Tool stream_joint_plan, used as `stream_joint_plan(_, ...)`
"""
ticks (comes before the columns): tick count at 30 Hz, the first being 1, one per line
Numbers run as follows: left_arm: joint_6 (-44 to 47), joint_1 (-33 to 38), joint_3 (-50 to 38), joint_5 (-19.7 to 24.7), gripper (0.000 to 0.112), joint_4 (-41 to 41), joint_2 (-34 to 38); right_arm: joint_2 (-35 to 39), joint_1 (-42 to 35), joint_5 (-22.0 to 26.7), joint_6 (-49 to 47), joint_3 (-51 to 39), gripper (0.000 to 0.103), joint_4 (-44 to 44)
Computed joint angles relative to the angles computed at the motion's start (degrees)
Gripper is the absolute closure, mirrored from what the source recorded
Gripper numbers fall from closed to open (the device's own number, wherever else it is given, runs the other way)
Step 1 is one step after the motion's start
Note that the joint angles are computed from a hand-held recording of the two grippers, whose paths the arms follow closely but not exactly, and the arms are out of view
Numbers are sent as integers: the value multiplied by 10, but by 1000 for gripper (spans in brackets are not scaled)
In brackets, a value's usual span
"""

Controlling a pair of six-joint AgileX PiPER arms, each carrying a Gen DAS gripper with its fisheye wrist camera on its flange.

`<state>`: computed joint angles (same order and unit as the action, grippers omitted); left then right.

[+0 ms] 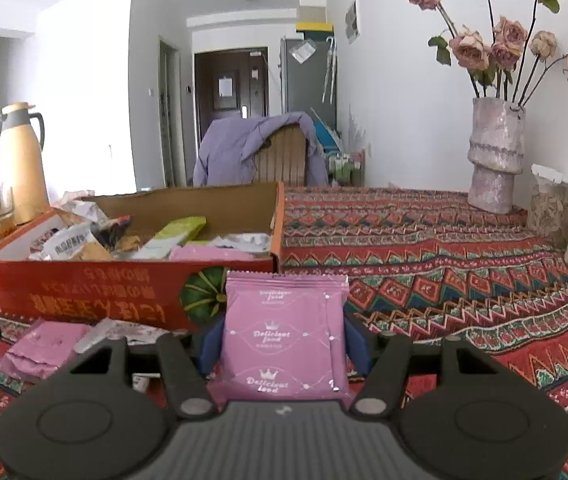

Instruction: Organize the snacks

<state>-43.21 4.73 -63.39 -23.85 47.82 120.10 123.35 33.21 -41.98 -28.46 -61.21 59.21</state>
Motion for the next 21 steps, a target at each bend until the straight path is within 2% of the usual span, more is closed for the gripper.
stream_joint_plan(2,20,-10,3,18,9,-23,-9,0,0,-6,14,4,42,-13)
stream_joint_plan(5,-23,-17,-1,30,9,9,-19,-2,-2,-9,35,10,42,-34)
stream_joint_plan(9,12,-41,-2,51,9,-29,-24,-6,-4,-16,65,23,42,-64)
stream_joint_plan(17,-48,-70,-32,111,9,9,-19,-10,-3,-32,103,40,42,-94)
stream_joint_plan(21,-30,-86,-44,136,9,-7,-16,-13,-6,-38,128,50,42,-112)
